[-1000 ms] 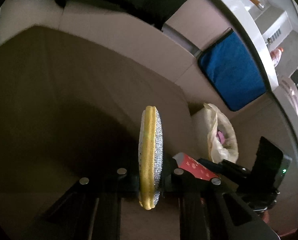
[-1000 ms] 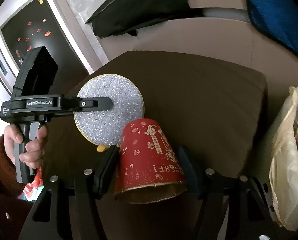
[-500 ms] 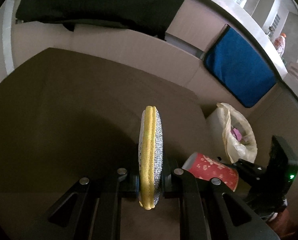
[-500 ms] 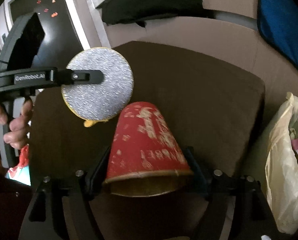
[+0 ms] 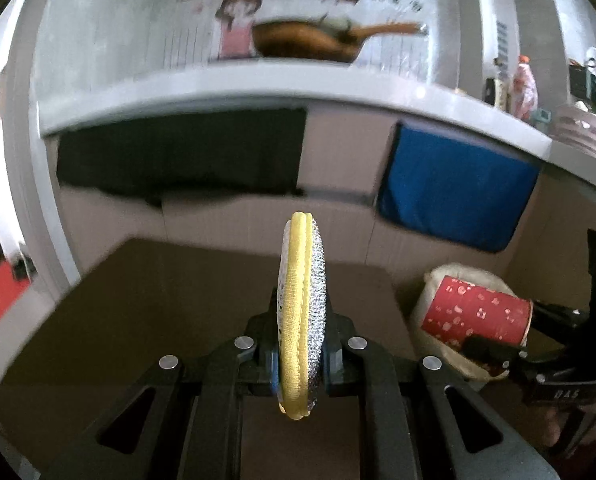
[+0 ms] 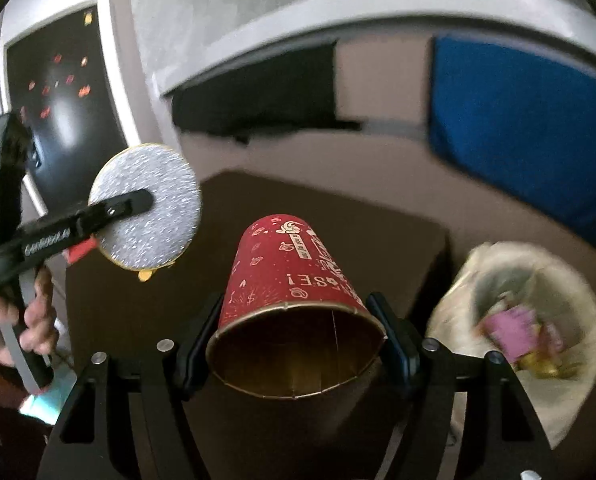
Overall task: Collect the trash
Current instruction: 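Lift the sponge and red cup and carry them over the bin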
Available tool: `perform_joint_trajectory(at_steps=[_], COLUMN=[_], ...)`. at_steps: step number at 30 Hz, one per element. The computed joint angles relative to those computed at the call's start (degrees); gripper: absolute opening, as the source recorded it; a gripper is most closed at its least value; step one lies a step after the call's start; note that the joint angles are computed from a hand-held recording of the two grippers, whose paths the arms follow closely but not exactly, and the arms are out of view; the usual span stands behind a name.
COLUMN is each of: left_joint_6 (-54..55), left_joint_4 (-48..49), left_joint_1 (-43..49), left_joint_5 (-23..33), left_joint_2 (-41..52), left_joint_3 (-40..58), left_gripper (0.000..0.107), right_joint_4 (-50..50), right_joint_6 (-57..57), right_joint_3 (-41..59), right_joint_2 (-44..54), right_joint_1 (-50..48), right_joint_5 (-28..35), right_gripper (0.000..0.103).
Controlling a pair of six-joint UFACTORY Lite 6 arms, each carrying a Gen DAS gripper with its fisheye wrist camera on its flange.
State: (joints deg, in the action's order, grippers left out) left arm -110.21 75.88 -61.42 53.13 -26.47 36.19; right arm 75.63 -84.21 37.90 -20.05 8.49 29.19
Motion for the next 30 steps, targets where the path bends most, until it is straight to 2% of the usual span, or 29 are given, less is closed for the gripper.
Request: perform_joint_trajectory(at_steps=[3, 8, 12, 16, 19, 24, 30], left_joint_6=[0.8, 0.3, 0.3, -0.2, -0.6, -2.0, -4.7], left_joint_4=[-0.6, 0.7, 4.3, 7.1, 7.8, 8.7, 10.8], left_joint_1=[-5.2, -11.7, -14.7, -13.3, -11.3, -7.2, -4.2], left_joint_5=[4.7, 8.9, 9.9, 6.3, 2.0, -5.2, -9.9], left_joint_2=[2.5, 10.2, 17.5, 26.7, 33.3, 42.5, 51.5], left_joint_3=[4.7, 13.9, 22.5, 32.2, 38.7, 47.3, 53.7], left_gripper=[0.014, 0.014, 0.015, 0.015, 0.015, 0.015, 0.015], right_joint_4=[-3.9, -7.7, -5.5, -2.0, 0.0, 2.9, 5.3], right_joint_6=[3.7, 5.0, 2.4, -0.5, -1.9, -4.0, -7.1], right_joint_3=[0.7, 0.3, 2.3, 7.1, 10.8, 13.6, 13.4], right_joint_2=[-4.8, -13.1, -16.1, -13.3, -9.6, -5.5, -1.6], right_joint_1=[-4.3, -13.7, -27.8, -41.7, -48.3, -51.0, -50.9], right_joint_5=[2.9, 8.3, 17.9, 27.1, 30.5, 28.7, 25.0], right_gripper=[0.067, 0.067, 0.067, 0.067, 0.067, 0.067, 0.068])
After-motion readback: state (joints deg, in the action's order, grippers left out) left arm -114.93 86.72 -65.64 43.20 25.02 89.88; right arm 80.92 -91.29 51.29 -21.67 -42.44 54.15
